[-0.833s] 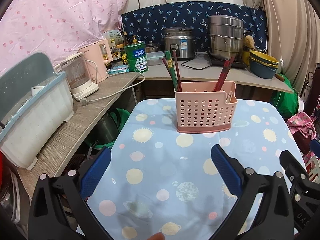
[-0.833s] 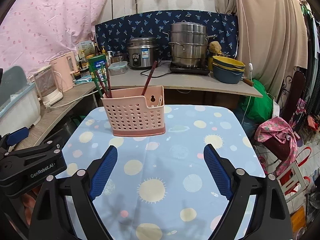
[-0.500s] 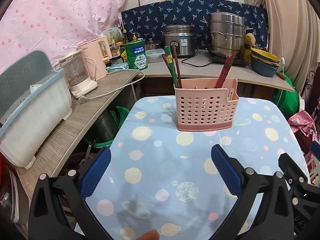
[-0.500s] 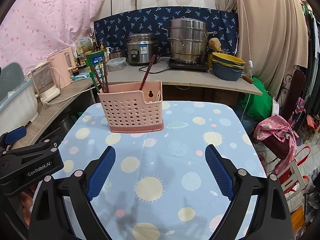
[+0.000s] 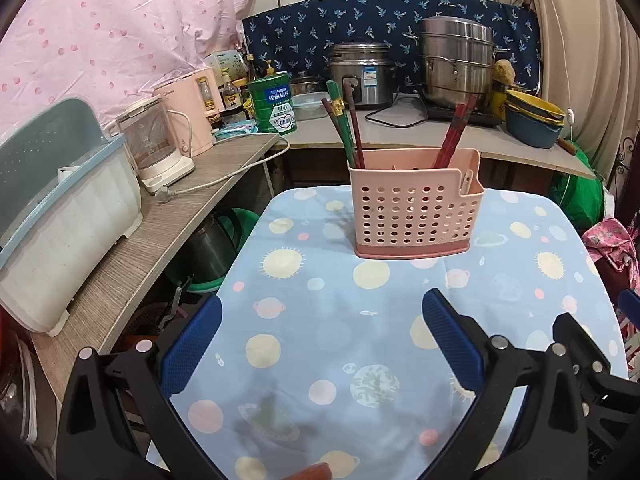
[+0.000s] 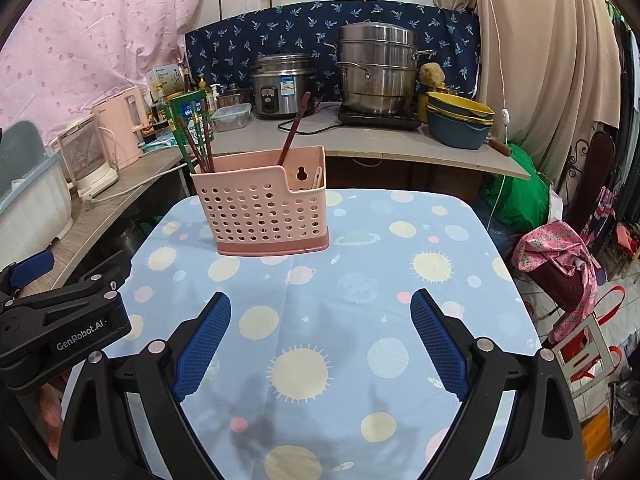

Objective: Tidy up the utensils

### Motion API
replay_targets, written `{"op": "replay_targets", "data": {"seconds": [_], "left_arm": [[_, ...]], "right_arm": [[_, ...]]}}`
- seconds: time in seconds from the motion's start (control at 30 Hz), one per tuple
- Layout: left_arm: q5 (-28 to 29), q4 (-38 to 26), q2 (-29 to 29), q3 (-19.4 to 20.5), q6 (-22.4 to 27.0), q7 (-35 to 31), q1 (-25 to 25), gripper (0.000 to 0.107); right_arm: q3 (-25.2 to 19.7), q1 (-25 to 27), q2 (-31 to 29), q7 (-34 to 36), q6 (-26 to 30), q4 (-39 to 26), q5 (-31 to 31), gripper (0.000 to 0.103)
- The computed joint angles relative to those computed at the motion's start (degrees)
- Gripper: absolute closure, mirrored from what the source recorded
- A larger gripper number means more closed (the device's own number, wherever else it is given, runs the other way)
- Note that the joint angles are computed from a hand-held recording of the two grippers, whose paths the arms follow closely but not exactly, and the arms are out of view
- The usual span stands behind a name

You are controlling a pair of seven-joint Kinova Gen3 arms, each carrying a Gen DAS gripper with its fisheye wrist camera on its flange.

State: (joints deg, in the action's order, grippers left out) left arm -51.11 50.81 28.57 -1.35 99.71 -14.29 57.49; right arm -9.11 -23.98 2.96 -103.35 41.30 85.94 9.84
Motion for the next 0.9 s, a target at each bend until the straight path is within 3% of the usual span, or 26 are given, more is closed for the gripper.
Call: {"op": "replay_targets", "data": {"seconds": [0.9], "left_arm": [[0.4, 0.0, 0.7, -0.4, -0.2, 0.2, -0.2, 0.012]], "right_arm": [[0.7, 0.3, 1.7, 1.0, 0.4, -0.7, -1.7, 0.016]]}}
